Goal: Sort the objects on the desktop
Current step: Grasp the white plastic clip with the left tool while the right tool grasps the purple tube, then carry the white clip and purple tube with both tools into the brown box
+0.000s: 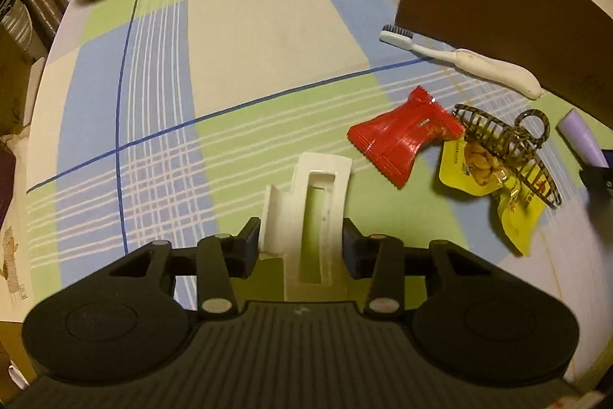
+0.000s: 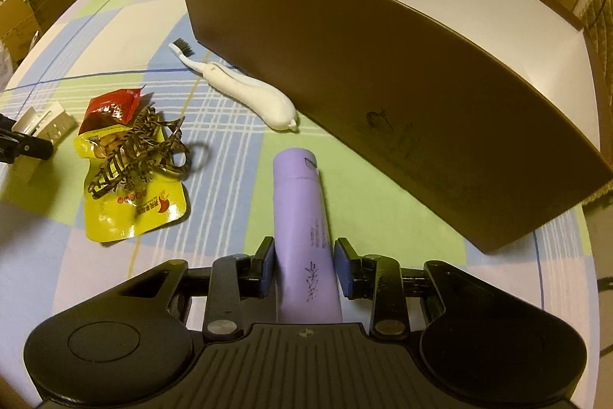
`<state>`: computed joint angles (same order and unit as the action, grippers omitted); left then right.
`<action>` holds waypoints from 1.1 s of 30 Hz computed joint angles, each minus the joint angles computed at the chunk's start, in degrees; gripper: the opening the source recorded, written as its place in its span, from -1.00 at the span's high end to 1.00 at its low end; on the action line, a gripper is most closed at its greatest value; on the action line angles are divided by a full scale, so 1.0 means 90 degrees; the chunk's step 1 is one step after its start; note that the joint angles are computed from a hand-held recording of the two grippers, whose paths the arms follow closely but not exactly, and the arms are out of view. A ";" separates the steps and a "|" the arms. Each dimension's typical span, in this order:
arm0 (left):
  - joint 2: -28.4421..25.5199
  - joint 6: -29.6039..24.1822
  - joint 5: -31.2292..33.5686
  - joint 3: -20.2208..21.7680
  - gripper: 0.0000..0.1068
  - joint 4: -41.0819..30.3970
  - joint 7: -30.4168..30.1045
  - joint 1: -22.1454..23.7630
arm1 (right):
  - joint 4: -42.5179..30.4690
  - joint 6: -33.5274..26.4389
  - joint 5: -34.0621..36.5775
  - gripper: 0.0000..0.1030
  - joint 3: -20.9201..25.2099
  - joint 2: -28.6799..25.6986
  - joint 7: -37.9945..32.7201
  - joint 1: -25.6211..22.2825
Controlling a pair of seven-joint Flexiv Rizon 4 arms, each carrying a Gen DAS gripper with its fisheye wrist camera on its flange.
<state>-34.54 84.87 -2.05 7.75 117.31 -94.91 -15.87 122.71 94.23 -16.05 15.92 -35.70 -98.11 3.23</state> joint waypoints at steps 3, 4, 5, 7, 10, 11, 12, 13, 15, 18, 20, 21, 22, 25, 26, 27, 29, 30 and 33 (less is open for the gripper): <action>-0.0052 0.0078 -0.0013 -0.0058 0.11 -0.0008 0.0017 0.0041 | -0.0085 0.0023 -0.0025 0.38 0.0124 -0.0098 -0.0063 -0.0095; -0.0074 0.0125 -0.0027 -0.0072 0.11 -0.0010 0.0012 0.0048 | -0.0121 0.0020 -0.0021 0.33 0.0117 -0.0120 -0.0050 -0.0078; -0.0091 0.0160 -0.0044 -0.0082 0.11 -0.0016 0.0011 0.0052 | -0.0151 0.0032 -0.0014 0.30 0.0090 -0.0141 -0.0031 -0.0039; -0.0122 0.0188 -0.0057 -0.0058 0.22 -0.0050 0.0022 0.0020 | -0.0223 0.0021 -0.0031 0.28 0.0139 -0.0204 -0.0041 -0.0065; -0.0129 0.0196 0.0044 0.0128 0.27 -0.0084 0.0054 -0.0186 | -0.0239 0.0000 -0.0091 0.29 0.0195 -0.0228 -0.0139 -0.0112; -0.0123 0.0198 0.0064 0.0166 0.27 -0.0077 0.0049 -0.0230 | -0.0251 -0.0045 -0.0091 0.31 0.0298 -0.0242 -0.0167 -0.0206; -0.0104 0.0181 0.0049 0.0156 0.28 -0.0055 0.0037 -0.0230 | -0.0236 -0.0046 -0.0091 0.38 0.0333 -0.0241 -0.0199 -0.0233; -0.0082 0.0164 0.0027 0.0127 0.28 -0.0028 0.0025 -0.0213 | -0.0206 -0.0046 -0.0104 0.38 0.0364 -0.0226 -0.0250 -0.0262; -0.0024 0.0136 0.0030 0.0097 0.28 0.0038 0.0024 -0.0215 | -0.0119 -0.0050 -0.0093 0.39 0.0382 -0.0165 -0.0291 -0.0267; 0.0090 0.0106 0.0030 -0.0026 0.28 0.0175 0.0058 -0.0169 | -0.0022 -0.0144 -0.0057 0.40 0.0560 -0.0092 -0.0374 -0.0429; 0.0196 0.0131 -0.0025 -0.0180 0.28 0.0309 0.0064 -0.0085 | -0.0008 -0.0337 0.0013 0.40 0.0820 -0.0053 -0.0441 -0.0669; 0.0262 0.0166 -0.0039 -0.0215 0.28 0.0380 0.0052 -0.0078 | -0.0025 -0.0470 0.0079 0.40 0.0979 -0.0040 -0.0484 -0.0816; 0.0323 0.0211 -0.0041 -0.0232 0.28 0.0438 0.0042 -0.0083 | -0.0039 -0.0597 0.0169 0.40 0.1178 -0.0028 -0.0562 -0.1000; 0.0502 0.0339 -0.0032 -0.0244 0.28 0.0545 0.0039 -0.0121 | 0.0012 -0.0680 0.0444 0.40 0.1499 0.0084 -0.0837 -0.1283; 0.0550 0.0362 -0.0022 -0.0211 0.28 0.0547 0.0029 -0.0164 | 0.0011 -0.0723 0.0555 0.40 0.1665 0.0126 -0.0940 -0.1436; 0.0602 0.0393 -0.0002 -0.0166 0.28 0.0544 0.0020 -0.0212 | 0.0004 -0.0759 0.0669 0.40 0.1801 0.0166 -0.1032 -0.1556; 0.0683 0.0468 0.0041 -0.0069 0.28 0.0518 -0.0015 -0.0313 | -0.0005 -0.0772 0.0896 0.40 0.2047 0.0263 -0.1230 -0.1774; 0.0725 0.0510 0.0045 -0.0067 0.28 0.0501 -0.0018 -0.0324 | -0.0017 -0.0767 0.0995 0.40 0.2126 0.0314 -0.1315 -0.1837; 0.0806 0.0660 0.0059 -0.0104 0.28 0.0420 0.0031 -0.0334 | -0.0097 -0.0811 0.1323 0.40 0.2464 0.0454 -0.1590 -0.2125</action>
<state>-27.28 90.81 -1.51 6.81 121.09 -94.63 -18.87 121.84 86.93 -4.14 38.09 -31.62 -112.42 -15.90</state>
